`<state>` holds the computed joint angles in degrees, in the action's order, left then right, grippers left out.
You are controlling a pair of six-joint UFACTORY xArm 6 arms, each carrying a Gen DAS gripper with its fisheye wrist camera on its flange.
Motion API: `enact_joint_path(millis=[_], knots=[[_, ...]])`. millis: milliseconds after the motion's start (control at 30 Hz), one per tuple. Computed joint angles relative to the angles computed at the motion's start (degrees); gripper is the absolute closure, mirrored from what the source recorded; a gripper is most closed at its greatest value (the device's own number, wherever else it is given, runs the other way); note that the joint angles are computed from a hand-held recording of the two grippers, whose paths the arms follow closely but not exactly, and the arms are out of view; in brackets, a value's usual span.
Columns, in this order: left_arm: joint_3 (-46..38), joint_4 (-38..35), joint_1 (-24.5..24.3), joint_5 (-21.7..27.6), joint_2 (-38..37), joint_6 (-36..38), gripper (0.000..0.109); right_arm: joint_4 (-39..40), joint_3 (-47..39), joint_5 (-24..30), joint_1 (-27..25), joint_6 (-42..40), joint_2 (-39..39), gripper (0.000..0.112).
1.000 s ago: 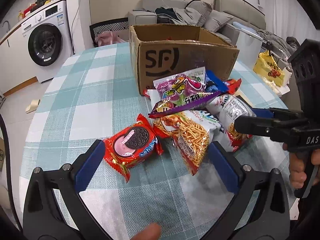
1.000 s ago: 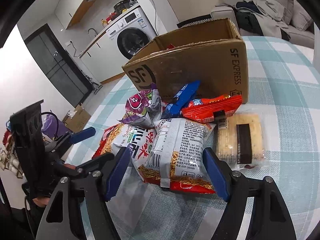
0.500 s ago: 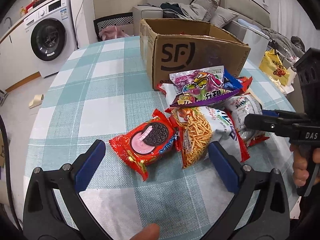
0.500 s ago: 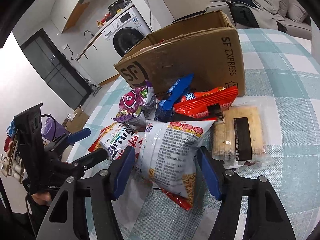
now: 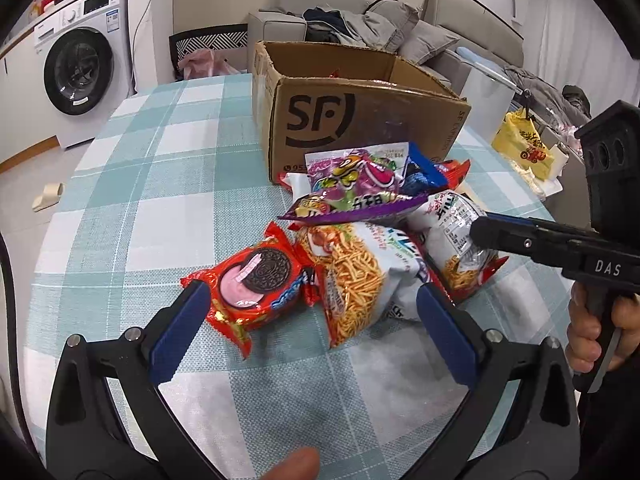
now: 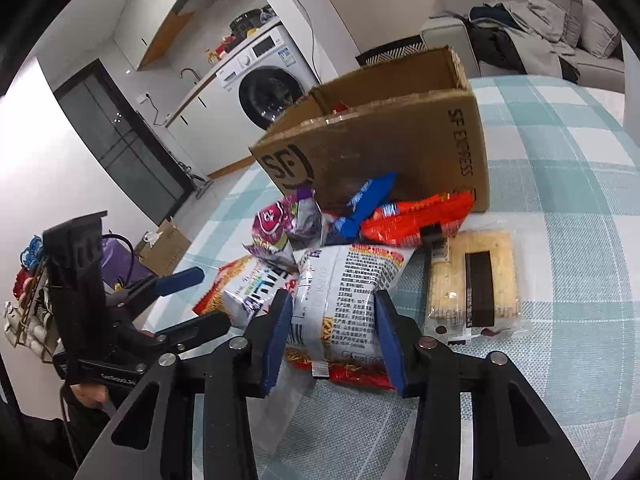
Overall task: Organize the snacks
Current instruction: 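Move the right tool to the white noodle-snack bag, then grasp the white noodle bag with the right tool while the left grasps the orange noodle bag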
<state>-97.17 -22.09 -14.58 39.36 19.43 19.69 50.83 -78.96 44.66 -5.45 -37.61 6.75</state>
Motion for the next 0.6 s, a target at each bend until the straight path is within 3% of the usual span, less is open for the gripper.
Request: enact_joint_path(millis=[333, 600], knots=[[-1.71, 0.89, -1.92, 1.25, 1.72, -1.83, 0.006, -1.58, -1.65, 2.08, -0.32, 1.44, 1.28, 0.072], [-2.86, 0.1, -2.22, 0.41, 2.96, -2.27, 0.006, -2.98, -2.1, 2.99, 0.37, 3.0, 2.83, 0.059]])
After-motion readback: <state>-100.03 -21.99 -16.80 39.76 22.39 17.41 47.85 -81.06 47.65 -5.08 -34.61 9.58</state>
